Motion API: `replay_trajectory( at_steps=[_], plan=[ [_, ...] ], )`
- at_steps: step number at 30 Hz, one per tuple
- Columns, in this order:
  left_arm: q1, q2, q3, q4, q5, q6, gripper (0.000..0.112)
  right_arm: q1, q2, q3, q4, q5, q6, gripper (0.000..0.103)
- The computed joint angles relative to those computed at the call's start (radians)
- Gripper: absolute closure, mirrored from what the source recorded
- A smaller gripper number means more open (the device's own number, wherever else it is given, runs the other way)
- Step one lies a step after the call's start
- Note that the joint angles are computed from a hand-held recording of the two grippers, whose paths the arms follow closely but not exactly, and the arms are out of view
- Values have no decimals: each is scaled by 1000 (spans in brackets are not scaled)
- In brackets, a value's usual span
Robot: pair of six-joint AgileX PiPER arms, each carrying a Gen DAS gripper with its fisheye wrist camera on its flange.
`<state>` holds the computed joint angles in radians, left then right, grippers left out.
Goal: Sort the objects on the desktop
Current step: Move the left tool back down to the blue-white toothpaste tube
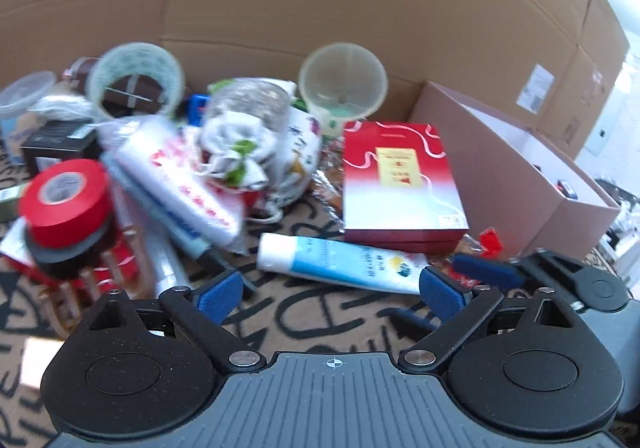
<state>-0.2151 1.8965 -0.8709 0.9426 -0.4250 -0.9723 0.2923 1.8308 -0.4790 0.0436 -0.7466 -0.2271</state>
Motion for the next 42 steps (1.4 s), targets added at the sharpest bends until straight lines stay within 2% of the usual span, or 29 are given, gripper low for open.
replay_trajectory(
  at_steps=[5,7,15,18,21,25,27,30,35,39,42],
  plan=[
    [-3,83,-105,145,33,-177,19,10,49,-49,50,22,-63,40],
    [0,101,-119,124,19,-159,19,5,57,-65,61,36,-83,40],
    [-17,148,-184,152,58,-209,21,-1,80,-112,85,86,-139,36],
    [-30,149,-181,121,75,-170,21,-36,81,-127,5,112,-71,31],
    [-36,148,-179,94,93,-147,28,-64,80,-134,-62,131,-6,29],
    [-31,134,-160,75,102,-136,30,-64,65,-114,-76,132,16,31],
    [-28,124,-147,65,106,-132,27,-62,50,-100,-95,140,34,34],
    [-29,103,-122,21,112,-99,25,-59,19,-68,-156,155,67,40],
    [-20,79,-90,-12,106,-75,24,-86,-37,-19,-334,178,183,40],
    [-28,83,-98,23,112,-116,24,-119,-68,-2,-462,180,293,36],
    [-35,89,-106,51,116,-144,25,-118,-57,-19,-434,171,295,31]
  ],
)
